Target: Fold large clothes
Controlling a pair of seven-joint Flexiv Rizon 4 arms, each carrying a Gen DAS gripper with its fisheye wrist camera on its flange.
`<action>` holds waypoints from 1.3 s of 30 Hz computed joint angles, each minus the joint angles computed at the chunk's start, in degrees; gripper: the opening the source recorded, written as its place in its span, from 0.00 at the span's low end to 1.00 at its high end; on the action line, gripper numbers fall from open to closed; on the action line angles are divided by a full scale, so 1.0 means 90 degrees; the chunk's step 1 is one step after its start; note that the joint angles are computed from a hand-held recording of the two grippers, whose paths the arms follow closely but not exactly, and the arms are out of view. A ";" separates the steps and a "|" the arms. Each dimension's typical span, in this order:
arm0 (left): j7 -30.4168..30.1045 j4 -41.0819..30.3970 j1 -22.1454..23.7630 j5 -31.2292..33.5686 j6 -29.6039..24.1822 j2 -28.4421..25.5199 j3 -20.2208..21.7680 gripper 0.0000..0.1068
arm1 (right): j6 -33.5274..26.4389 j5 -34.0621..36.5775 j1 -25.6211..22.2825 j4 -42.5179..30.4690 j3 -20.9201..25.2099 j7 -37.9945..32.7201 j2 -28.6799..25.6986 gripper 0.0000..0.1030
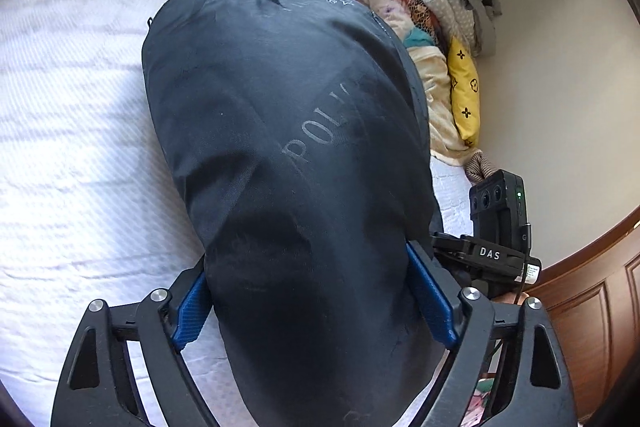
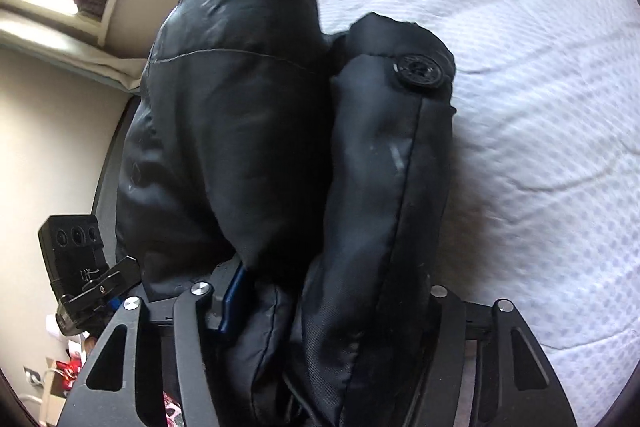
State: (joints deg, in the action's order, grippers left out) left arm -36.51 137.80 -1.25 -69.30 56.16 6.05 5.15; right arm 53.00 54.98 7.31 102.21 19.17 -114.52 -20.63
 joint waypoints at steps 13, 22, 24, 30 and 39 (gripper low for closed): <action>0.0041 0.0021 0.1196 0.0671 -0.0469 0.0237 0.0918 0.85 | 0.0319 0.0417 0.0746 -0.0290 0.0478 -0.0445 -0.0438 0.52; 0.0723 0.0468 0.1465 0.0377 0.0399 0.0247 0.0765 0.96 | 0.0505 -0.0526 0.0812 0.0069 0.0489 0.0410 -0.0336 0.81; 0.0707 0.0508 0.1447 0.0537 0.0568 0.0335 0.0756 0.96 | 0.0062 -0.0747 0.0680 0.0068 0.0425 0.0610 -0.0158 0.82; 0.0770 0.0795 0.1156 0.0799 0.1546 0.0664 0.0662 0.96 | 0.1736 -0.1734 0.1194 0.0971 0.0103 0.0686 0.0919 0.80; -0.0262 0.1209 0.0817 0.2022 0.2637 0.1072 0.0753 0.96 | 0.2540 -0.2359 0.1950 0.1444 0.0365 -0.0012 0.1032 0.31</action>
